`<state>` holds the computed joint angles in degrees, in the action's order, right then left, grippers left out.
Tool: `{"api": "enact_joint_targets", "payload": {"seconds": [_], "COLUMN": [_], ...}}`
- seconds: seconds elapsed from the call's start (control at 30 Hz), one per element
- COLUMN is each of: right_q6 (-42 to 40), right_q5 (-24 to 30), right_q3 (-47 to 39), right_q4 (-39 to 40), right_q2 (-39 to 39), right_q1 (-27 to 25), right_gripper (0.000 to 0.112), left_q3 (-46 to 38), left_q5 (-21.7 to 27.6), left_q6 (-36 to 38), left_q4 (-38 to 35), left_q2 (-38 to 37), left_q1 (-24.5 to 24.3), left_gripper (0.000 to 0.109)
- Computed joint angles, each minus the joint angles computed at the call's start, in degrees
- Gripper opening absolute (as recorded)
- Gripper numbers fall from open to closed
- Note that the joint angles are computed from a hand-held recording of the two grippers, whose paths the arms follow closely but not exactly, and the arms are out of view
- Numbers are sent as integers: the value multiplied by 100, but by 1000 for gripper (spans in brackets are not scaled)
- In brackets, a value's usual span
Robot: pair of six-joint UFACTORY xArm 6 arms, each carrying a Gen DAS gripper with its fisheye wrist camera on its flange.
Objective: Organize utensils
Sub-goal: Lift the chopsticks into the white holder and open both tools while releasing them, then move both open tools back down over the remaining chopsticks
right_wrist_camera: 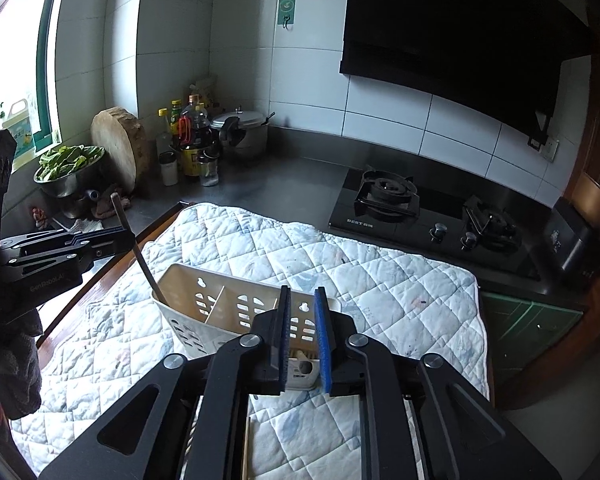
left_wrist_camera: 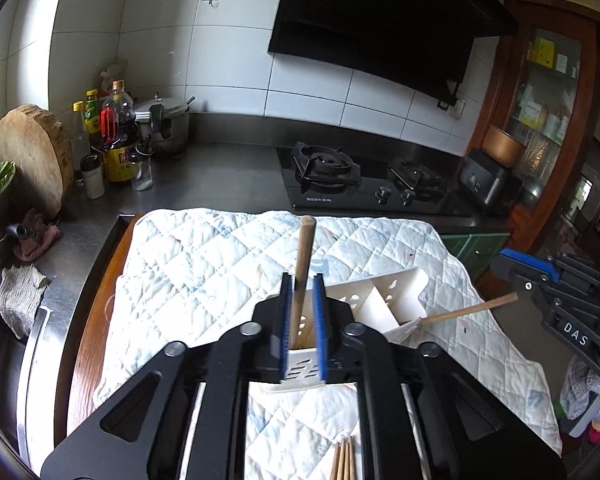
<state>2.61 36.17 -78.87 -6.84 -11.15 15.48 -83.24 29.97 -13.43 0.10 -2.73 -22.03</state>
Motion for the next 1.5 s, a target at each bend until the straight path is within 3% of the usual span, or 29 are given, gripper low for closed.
{"api": "enact_joint_targets", "payload": {"seconds": [0.1,0.23,0.53,0.8,0.93,1.13,1.23,1.5], "right_q6": [76,45,51,671,1077,1201,1204,1170], "right_q5": [-91,-200,-377,-252,-122,-17,-29,-71], "right_q3": [170,621,2519,4198,4866,5451,5583,5714], "right_q4": [-59,24,169,-102,-535,-428,-306,-207], "right_q2": [-231,-773,-2594,-4140,-4719,-4973,-4870,-4561], "right_q1": [8,37,340,643,874,906,877,809], "right_gripper": [23,27,29,29,29,29,29,29], "left_q3": [149,562,2247,3897,4547,5251,5497,5789], "left_q5": [-61,-127,-213,-257,-176,24,60,65], "left_q6": [-154,-265,-511,-732,-1229,-1488,-1340,-1205], "left_q4": [228,428,632,652,1150,1339,1077,813], "left_q2": [-198,-709,-2298,-3722,-4283,-4743,-4785,-4516], "left_q1": [-25,-71,-216,-510,-664,-947,-1054,-1270], "left_gripper": [27,30,44,44,44,44,43,19]}}
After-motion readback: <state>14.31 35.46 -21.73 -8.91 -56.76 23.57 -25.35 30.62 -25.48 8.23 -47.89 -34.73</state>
